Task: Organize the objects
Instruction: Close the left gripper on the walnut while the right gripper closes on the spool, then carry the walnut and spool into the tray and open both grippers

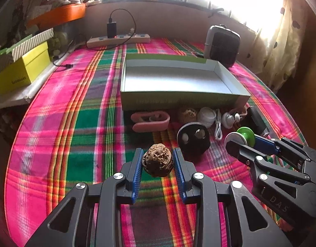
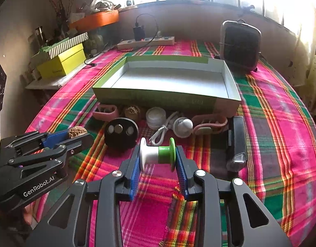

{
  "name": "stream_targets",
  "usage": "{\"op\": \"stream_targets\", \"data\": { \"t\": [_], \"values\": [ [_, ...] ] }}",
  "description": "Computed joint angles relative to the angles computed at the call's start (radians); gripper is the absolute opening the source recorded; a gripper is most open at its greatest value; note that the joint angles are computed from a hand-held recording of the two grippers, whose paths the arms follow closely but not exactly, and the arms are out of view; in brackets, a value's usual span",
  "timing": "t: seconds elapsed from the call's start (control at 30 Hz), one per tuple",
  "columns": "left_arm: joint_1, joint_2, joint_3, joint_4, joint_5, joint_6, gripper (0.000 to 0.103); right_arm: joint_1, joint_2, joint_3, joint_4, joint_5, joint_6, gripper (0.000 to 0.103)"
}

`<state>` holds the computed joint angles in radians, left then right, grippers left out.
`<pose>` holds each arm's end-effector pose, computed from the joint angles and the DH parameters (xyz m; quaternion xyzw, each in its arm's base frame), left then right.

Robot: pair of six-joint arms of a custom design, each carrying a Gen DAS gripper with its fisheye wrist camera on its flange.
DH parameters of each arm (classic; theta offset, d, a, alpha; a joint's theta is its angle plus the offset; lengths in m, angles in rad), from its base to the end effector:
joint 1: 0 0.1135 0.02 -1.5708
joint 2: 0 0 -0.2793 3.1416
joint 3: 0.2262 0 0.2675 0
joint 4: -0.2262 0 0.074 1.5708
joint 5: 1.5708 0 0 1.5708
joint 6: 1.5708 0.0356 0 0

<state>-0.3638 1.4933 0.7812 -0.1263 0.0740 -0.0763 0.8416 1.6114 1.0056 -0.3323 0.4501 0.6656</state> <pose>0.2870 -0.1121 0.1856 0.1468 0.9215 -0.1118 0.3417 0.2398 0.2451 0.2079 -0.0123 0.9289 0.0528 0.3663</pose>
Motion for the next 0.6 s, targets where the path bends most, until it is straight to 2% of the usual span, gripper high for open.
{"op": "stream_targets", "data": {
  "t": [0.27, 0.6],
  "values": [
    [-0.011, 0.034, 0.081, -0.008, 0.0, 0.003, 0.027, -0.037, -0.015, 0.02, 0.002, 0.003, -0.028, 0.033],
    [-0.005, 0.145, 0.223, -0.021, 0.019, 0.002, 0.027, -0.111, 0.012, 0.086, -0.003, -0.021, -0.074, 0.033]
  ]
}}
